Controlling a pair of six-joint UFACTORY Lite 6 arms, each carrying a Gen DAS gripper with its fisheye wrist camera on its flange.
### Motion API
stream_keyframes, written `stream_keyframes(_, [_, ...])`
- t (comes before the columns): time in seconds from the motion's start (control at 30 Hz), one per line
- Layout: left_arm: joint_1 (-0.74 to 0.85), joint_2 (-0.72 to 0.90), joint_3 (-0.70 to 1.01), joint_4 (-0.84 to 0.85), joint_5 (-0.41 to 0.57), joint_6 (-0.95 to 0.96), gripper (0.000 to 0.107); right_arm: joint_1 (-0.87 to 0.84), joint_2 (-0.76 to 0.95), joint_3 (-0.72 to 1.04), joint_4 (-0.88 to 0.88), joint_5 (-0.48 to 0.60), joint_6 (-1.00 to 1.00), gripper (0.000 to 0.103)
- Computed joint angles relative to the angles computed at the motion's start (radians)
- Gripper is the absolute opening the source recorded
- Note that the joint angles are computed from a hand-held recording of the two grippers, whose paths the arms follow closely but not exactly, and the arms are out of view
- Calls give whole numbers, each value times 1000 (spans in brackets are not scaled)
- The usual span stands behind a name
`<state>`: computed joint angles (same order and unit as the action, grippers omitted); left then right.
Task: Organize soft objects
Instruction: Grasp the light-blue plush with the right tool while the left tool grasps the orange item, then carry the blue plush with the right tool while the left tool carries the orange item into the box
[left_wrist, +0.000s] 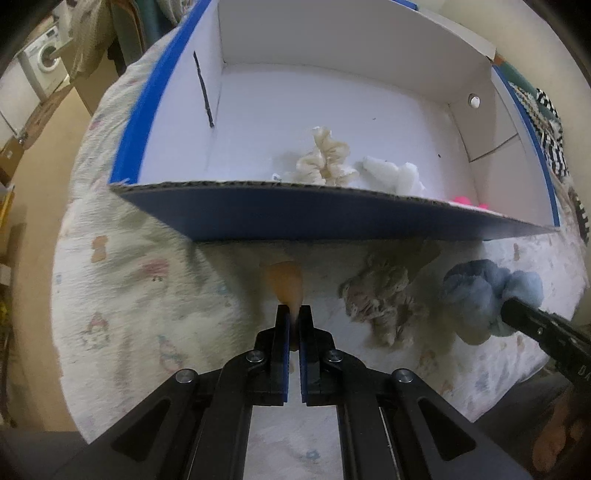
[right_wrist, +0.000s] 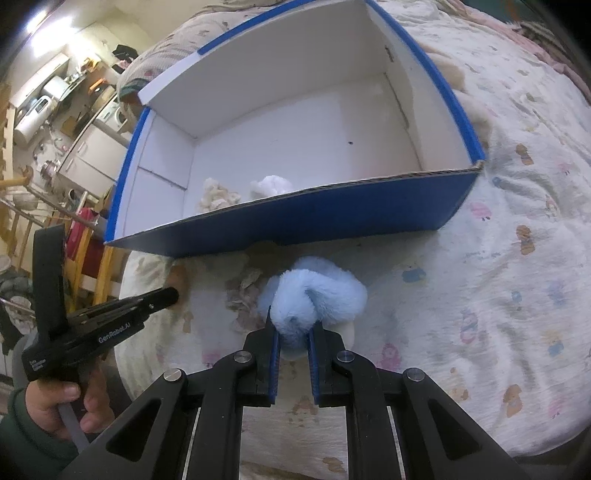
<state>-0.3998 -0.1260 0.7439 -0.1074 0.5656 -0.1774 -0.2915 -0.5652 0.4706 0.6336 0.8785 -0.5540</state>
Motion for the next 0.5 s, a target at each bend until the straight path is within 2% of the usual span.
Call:
stream_keyframes(0.13, [-17, -58, -21, 59, 14, -52, 4, -4, -48, 0, 22, 39, -21, 15])
stream_keyframes(0.43, [-161, -192, -36, 406, 51, -424, 4, -83, -204, 27, 163, 156, -140, 15])
stream_keyframes(0.5, [-185, -221, -39, 438, 64, -461, 4, -120, -222, 39, 193, 185, -169, 15])
